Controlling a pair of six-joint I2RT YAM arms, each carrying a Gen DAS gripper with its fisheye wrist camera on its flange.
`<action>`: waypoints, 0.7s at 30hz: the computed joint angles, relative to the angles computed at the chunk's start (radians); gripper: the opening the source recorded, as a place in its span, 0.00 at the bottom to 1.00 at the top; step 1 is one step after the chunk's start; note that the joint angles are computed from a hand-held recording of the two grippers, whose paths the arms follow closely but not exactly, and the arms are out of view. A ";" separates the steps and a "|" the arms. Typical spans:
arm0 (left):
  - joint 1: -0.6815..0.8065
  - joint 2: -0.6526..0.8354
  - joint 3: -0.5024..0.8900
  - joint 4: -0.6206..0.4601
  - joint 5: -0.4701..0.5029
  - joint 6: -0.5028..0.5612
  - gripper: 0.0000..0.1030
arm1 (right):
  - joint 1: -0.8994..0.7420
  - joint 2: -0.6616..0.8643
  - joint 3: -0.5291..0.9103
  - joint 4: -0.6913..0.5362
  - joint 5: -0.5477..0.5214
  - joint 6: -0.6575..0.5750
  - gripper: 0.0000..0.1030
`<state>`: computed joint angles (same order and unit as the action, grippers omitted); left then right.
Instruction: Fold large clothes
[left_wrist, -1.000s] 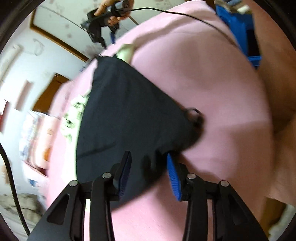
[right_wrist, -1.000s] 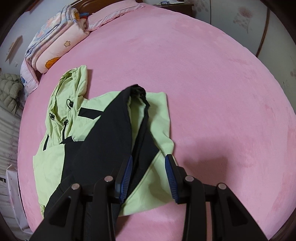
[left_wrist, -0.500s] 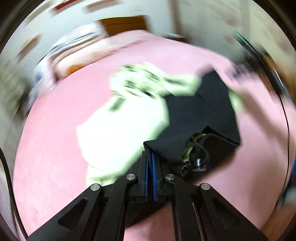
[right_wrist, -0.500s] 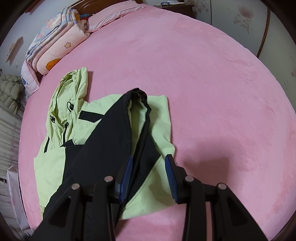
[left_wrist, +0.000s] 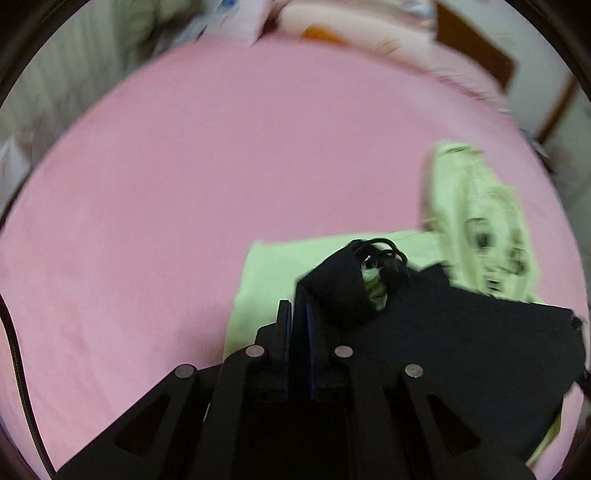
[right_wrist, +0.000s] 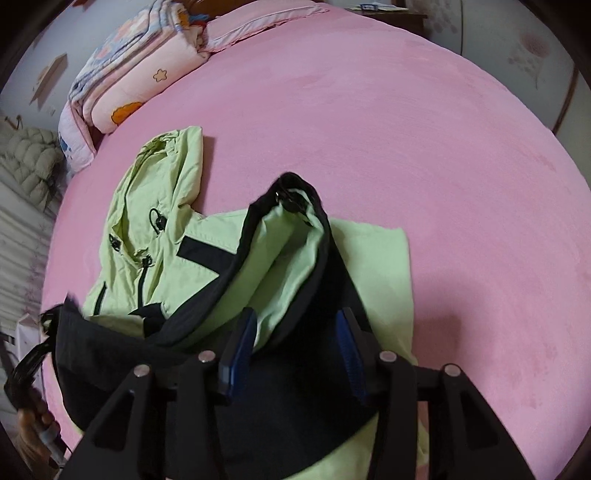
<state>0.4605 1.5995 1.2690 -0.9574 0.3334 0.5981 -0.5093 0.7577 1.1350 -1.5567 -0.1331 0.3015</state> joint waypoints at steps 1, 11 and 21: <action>-0.016 0.045 0.008 0.018 -0.027 -0.033 0.05 | 0.006 0.014 -0.004 0.017 -0.001 -0.003 0.44; -0.032 0.195 0.119 0.031 -0.013 -0.098 0.07 | -0.420 0.074 0.038 0.068 -0.273 -0.330 0.44; 0.019 0.315 0.314 -0.180 0.106 -0.039 0.11 | -0.554 0.126 -0.023 0.065 -0.332 -0.434 0.44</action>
